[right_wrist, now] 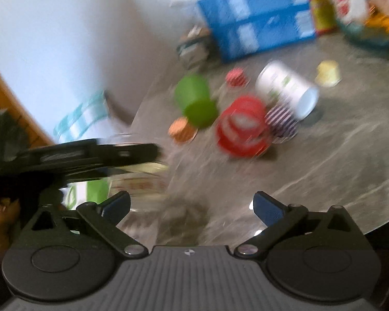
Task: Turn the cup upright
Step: 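Open the right tool and pull it away while the left tool holds the cup, then rotate the held clear cup upright with the left tool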
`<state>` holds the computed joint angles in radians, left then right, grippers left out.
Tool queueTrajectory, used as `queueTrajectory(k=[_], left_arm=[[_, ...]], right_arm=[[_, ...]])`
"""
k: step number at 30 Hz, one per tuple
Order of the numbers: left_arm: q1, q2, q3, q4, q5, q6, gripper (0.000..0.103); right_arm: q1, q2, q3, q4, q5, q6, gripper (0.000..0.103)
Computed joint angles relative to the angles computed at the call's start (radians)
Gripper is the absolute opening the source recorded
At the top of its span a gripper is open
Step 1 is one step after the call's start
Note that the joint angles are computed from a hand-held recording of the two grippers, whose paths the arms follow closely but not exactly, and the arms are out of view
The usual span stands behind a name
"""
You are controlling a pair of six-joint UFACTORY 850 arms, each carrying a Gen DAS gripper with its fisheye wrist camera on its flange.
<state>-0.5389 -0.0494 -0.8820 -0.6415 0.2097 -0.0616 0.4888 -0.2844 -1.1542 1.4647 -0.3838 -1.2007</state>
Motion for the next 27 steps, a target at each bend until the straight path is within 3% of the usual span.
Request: queueTrajectory(k=[4, 7, 9, 12, 15, 20, 27], left_arm=[[-0.083, 0.043, 0.079, -0.033, 0.316, 0.136, 0.067], [-0.143, 0.032, 0.108, -0.104, 0.52, 0.255, 0.067], [-0.186, 0.002, 0.107, -0.198, 0.625, 0.364, 0.067], [-0.254, -0.085, 0.1, -0.308, 0.831, 0.405, 0.067], [-0.305, -0.203, 0.051, -0.457, 0.978, 0.419, 0.067], [-0.344, -0.362, -0.045, -0.584, 1.122, 0.494, 0.067], [-0.346, -0.381, -0.061, -0.561, 1.05, 0.546, 0.066]], right_arm=[[-0.014, 0.034, 0.055, 0.297, 0.023, -0.25, 0.102], [-0.024, 0.039, 0.08, 0.433, 0.011, -0.353, 0.102], [-0.023, 0.044, 0.103, 0.543, 0.009, -0.446, 0.102], [-0.024, 0.056, 0.158, 0.757, -0.024, -0.638, 0.102], [-0.034, 0.073, 0.223, 0.898, -0.08, -0.734, 0.102], [-0.056, 0.096, 0.305, 1.001, -0.145, -0.801, 0.102], [-0.067, 0.137, 0.366, 1.071, -0.172, -0.874, 0.102]])
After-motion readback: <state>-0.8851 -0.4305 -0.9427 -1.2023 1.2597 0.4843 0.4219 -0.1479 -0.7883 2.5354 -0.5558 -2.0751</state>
